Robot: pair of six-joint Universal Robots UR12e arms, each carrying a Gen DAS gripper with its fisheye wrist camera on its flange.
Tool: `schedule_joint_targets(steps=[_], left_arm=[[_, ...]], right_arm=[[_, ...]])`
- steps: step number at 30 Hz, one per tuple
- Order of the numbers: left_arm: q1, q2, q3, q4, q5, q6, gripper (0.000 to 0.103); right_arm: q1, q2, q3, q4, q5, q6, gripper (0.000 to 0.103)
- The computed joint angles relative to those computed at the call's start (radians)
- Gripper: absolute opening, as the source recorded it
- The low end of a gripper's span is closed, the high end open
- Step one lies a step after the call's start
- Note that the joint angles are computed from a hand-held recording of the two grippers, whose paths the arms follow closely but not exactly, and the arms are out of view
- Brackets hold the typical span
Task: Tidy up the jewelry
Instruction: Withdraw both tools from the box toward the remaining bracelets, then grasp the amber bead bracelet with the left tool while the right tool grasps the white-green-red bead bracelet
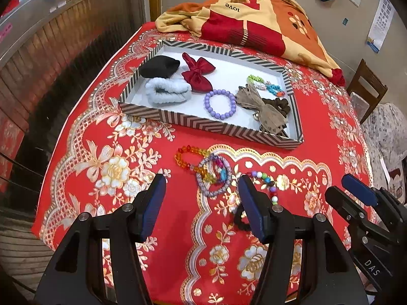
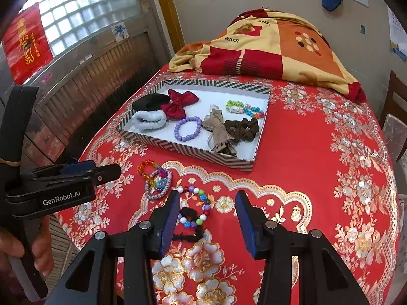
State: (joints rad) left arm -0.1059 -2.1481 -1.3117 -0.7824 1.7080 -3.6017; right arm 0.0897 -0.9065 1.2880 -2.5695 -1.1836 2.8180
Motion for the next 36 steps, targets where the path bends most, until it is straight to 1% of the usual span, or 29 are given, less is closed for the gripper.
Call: schedule_joint_targets(steps=[12, 22, 26, 30, 36], left_arm=[[-0.006, 0.015, -0.024, 0.001, 0.005, -0.003, 0.059], [-0.002, 0.017, -0.030, -0.014, -0.004, -0.004, 0.059], [0.011, 0.021, -0.038, -0.027, -0.038, -0.021, 0.059], [0.021, 0.024, -0.050, -0.036, -0.036, -0.033, 0.059], [0.040, 0.019, -0.055, -0.064, -0.068, -0.062, 0.059]], right_arm=[[-0.002, -0.015, 0.024, -0.002, 0.009, -0.009, 0.043], [0.000, -0.012, 0.018, 0.028, 0.000, -0.026, 0.043], [0.001, -0.009, 0.014, 0.045, -0.010, -0.036, 0.043], [-0.001, -0.003, 0.011, 0.070, -0.009, -0.047, 0.043], [0.000, 0.017, -0.011, 0.119, -0.012, -0.053, 0.043]])
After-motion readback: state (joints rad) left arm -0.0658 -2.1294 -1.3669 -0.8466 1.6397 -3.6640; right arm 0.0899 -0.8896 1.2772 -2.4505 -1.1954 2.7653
